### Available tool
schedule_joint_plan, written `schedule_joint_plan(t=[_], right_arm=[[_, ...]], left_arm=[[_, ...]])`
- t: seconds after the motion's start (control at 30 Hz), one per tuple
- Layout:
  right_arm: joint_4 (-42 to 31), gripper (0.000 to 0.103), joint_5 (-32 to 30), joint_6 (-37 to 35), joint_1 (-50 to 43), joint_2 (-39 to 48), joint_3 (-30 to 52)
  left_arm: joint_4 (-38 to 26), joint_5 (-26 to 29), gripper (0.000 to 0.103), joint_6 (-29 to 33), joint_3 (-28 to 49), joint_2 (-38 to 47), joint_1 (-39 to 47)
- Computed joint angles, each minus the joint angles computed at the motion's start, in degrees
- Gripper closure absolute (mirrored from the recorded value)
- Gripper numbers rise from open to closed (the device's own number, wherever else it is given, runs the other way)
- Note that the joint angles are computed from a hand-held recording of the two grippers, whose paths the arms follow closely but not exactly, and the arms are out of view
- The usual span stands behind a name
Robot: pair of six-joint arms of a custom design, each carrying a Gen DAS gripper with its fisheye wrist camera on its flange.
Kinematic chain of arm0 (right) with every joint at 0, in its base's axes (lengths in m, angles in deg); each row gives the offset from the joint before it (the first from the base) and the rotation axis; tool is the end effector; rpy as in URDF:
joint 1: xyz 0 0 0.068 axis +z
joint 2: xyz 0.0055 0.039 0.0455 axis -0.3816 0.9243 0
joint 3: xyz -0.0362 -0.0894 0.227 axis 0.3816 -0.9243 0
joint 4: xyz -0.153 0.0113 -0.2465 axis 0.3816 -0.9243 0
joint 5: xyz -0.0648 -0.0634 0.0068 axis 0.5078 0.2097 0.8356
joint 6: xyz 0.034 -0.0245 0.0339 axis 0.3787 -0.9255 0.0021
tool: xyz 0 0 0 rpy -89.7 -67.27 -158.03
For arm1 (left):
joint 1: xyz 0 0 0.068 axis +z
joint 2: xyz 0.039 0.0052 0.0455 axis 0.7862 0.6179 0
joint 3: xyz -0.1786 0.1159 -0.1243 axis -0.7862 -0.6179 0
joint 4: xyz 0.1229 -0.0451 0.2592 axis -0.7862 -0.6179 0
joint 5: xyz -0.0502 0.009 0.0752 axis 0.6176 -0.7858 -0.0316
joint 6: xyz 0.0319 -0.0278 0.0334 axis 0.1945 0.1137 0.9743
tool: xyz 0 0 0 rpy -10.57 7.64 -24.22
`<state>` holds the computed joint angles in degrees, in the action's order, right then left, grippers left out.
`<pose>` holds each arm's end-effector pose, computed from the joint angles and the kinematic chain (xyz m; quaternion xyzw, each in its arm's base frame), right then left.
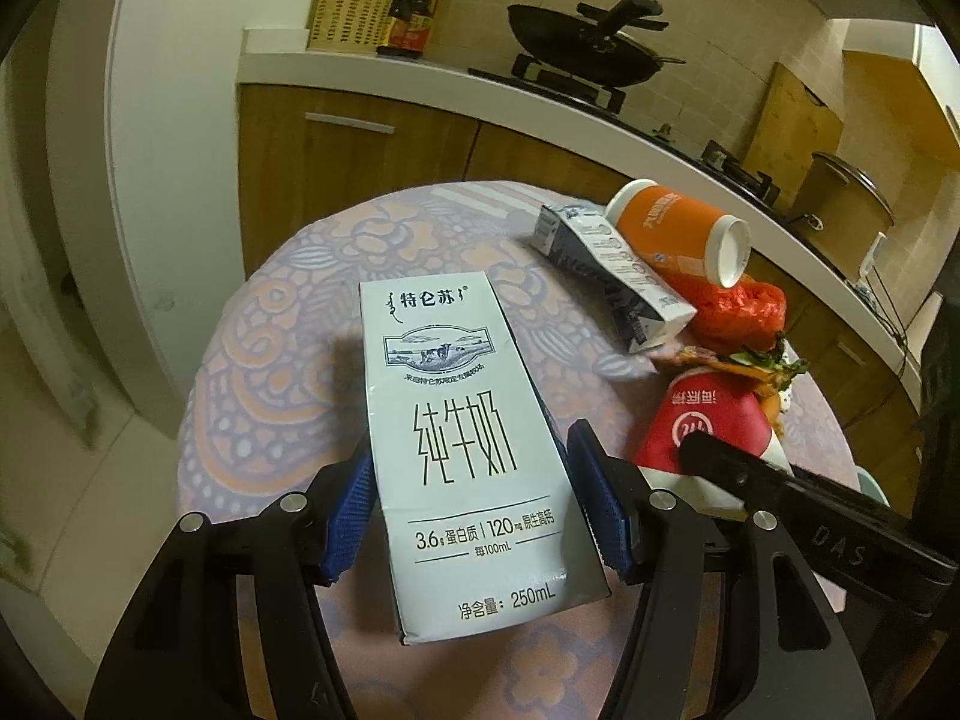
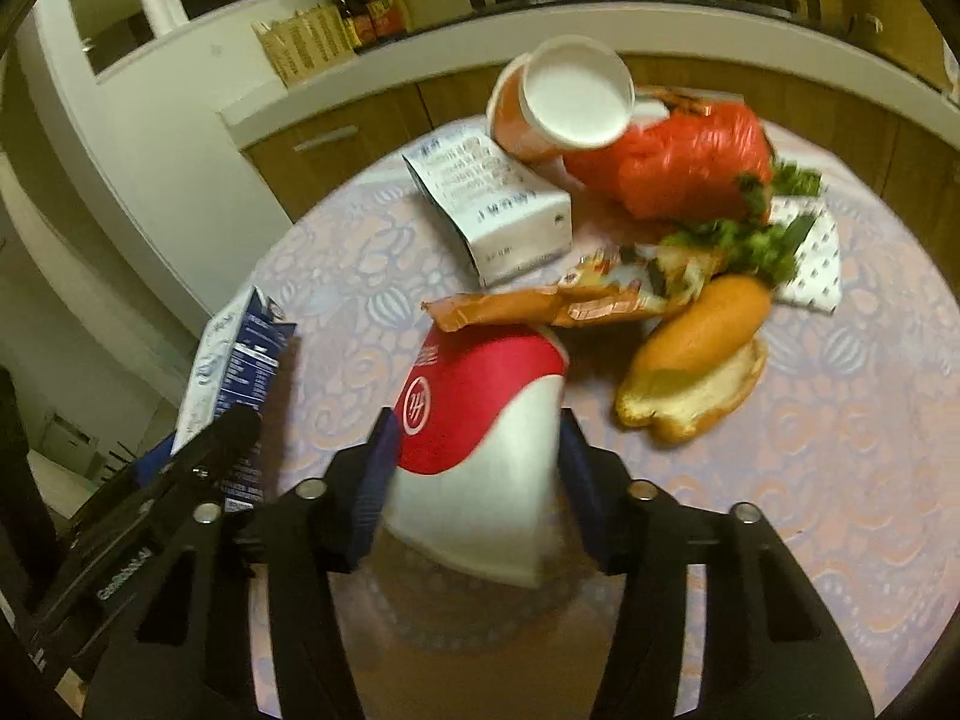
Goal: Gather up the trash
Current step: 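Grasp the red-and-white paper cup with the right tool while the left tool holds the carton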
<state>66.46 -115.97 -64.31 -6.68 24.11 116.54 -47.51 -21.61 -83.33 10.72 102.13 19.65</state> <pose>0.3468 0.1143 0.1356 -0.2606 0.8928 0.2348 0.2827 0.2329 -0.1229 0.1389 -0.2772 0.8615 -0.0198 0.4250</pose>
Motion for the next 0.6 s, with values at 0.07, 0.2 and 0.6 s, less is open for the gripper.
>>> schedule_joint_plan(t=[0.07, 0.2, 0.6], right_arm=[[0.73, 0.062, 0.13, -0.80, -0.40, -2.42, -1.73], [1.56, 0.063, 0.22, -2.88, -1.58, -7.38, -5.35], [0.60, 0.063, -4.19, -6.49, -13.08, -18.15, -9.37]], left_arm=[[0.00, -1.03, 0.044, 0.13, 0.12, -0.49, -1.21], [-0.23, -2.50, 0.044, 0.46, 0.75, -1.55, -3.63], [0.50, -5.67, 0.044, 4.05, 9.37, 2.98, -11.53]])
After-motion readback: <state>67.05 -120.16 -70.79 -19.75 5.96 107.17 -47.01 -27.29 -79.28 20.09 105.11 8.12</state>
